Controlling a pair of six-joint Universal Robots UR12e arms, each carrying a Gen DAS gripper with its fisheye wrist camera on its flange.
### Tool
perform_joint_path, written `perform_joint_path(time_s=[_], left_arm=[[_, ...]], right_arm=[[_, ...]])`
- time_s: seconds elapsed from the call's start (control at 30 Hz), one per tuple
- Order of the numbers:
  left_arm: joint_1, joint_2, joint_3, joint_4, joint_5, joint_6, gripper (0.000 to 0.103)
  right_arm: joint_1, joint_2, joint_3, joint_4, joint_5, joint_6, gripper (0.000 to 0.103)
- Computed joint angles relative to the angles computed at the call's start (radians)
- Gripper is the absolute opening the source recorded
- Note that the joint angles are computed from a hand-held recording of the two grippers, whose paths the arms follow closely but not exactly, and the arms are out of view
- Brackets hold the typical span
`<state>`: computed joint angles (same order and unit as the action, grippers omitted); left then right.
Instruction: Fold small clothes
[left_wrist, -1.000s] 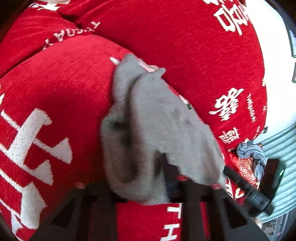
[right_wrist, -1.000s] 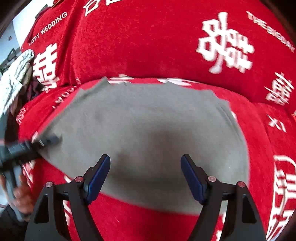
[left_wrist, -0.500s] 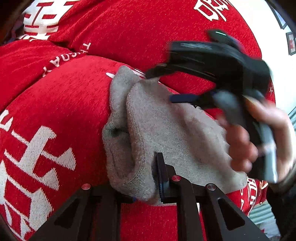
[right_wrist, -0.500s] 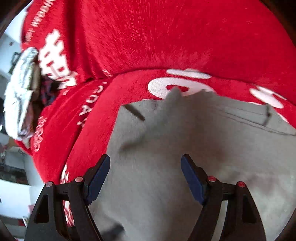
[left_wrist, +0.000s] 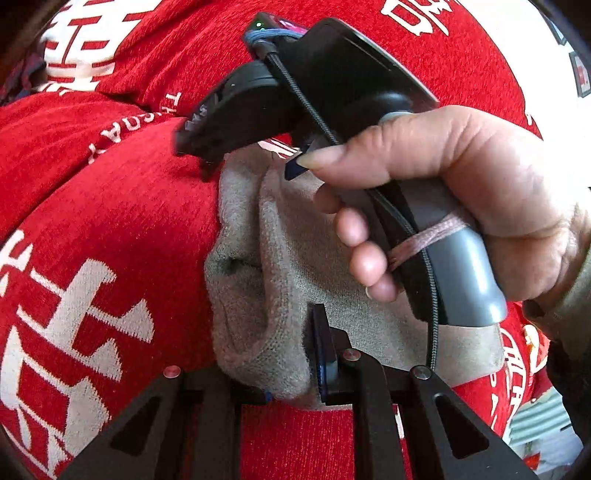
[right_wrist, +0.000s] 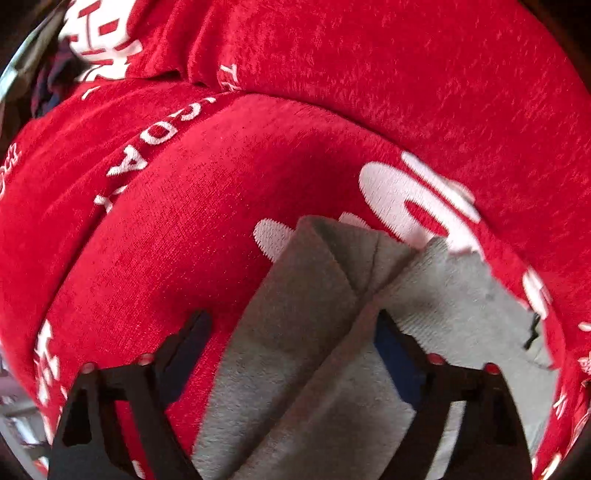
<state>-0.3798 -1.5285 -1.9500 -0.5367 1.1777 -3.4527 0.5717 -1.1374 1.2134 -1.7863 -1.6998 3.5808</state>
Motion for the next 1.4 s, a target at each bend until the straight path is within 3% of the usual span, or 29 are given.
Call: perform_joint_path(time_s=[0.07,0.13,0.33,0.53,1.03,1.4], left_arm=[[-0.012,0.001,0.009,-0.014,0.028,0.007,0.018],[-0.022,0.002,0.016,-0.027,0.055,0.015,0.018],[-0.041,0.007,0.029,-0.056,0.103,0.028,0.018],[-0.059,0.011,0.037,-0.073,0.150,0.039,0.018],[-0.105,0.006,0.075,-0.102,0.260,0.084,0.015],[-0.155,-0.009,0.128,-0.129,0.329,0.136,0.015]], right_arm=[[-0.012,-0.021,0.027,-0.023,0.013,0.016,0.049],[-0.029,-0.048,0.062,-0.056,0.046,0.027,0.034],[-0.035,-0.073,0.095,-0.101,0.073,-0.005,0.023],[-0.049,-0.103,0.136,-0.171,0.093,0.003,0.021],[-0.111,-0.219,0.281,-0.393,0.231,0.054,0.020],[-0.146,-0.280,0.344,-0.459,0.277,0.049,0.020]])
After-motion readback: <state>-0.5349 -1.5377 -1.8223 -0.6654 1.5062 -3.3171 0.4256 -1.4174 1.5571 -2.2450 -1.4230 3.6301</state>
